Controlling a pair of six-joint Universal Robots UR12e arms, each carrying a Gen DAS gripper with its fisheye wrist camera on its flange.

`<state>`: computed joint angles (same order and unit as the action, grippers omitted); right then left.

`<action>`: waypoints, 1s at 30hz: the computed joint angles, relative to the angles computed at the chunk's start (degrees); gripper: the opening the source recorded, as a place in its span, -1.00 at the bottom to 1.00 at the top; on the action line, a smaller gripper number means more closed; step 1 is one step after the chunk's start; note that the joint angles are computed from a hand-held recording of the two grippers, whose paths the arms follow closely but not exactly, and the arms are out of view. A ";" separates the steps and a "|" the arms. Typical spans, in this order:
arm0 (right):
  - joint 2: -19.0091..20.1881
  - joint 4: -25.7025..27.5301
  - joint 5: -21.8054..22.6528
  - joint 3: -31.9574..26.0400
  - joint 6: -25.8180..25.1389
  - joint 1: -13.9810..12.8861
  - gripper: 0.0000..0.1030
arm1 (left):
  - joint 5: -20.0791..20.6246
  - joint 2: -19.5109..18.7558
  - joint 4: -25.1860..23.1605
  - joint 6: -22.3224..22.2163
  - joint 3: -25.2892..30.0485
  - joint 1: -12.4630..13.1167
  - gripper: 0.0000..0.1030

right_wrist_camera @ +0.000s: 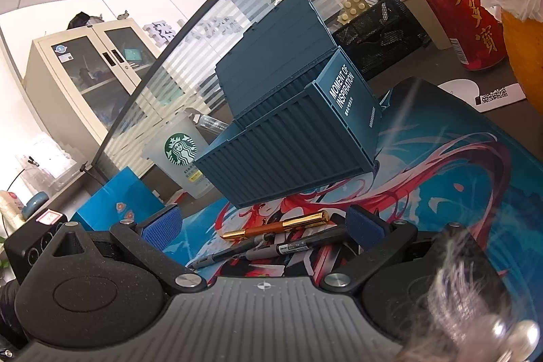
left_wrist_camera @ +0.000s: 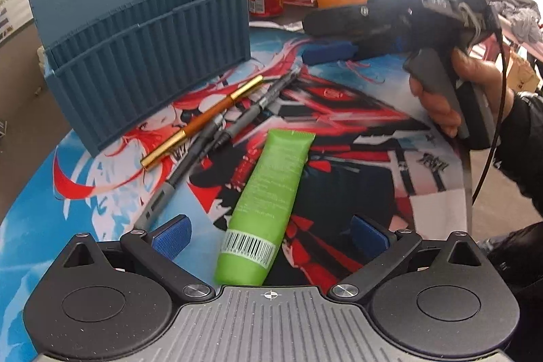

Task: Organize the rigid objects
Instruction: 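Return the left tool to the pile and grasp the green tube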

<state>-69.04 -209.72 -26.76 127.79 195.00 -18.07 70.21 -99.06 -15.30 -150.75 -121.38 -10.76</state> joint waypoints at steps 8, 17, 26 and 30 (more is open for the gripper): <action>-0.12 0.35 -0.34 0.01 -0.16 0.12 1.00 | -1.90 -0.68 3.40 -0.36 -0.91 1.06 0.98; -0.06 0.24 -0.24 -0.05 -0.08 0.10 1.00 | -4.24 -0.75 6.95 -0.16 -2.12 1.62 0.66; -0.06 0.20 -0.30 -0.05 -0.04 0.12 1.00 | -5.15 -0.16 5.87 1.49 -1.88 1.11 -0.40; -0.07 0.23 -0.30 -0.06 -0.06 0.12 1.00 | -4.93 -0.05 5.38 1.65 -1.74 1.04 -0.40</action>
<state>-69.11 -209.49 -27.07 127.74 194.94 -17.95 65.28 -99.11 -9.91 -149.10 -123.12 -9.71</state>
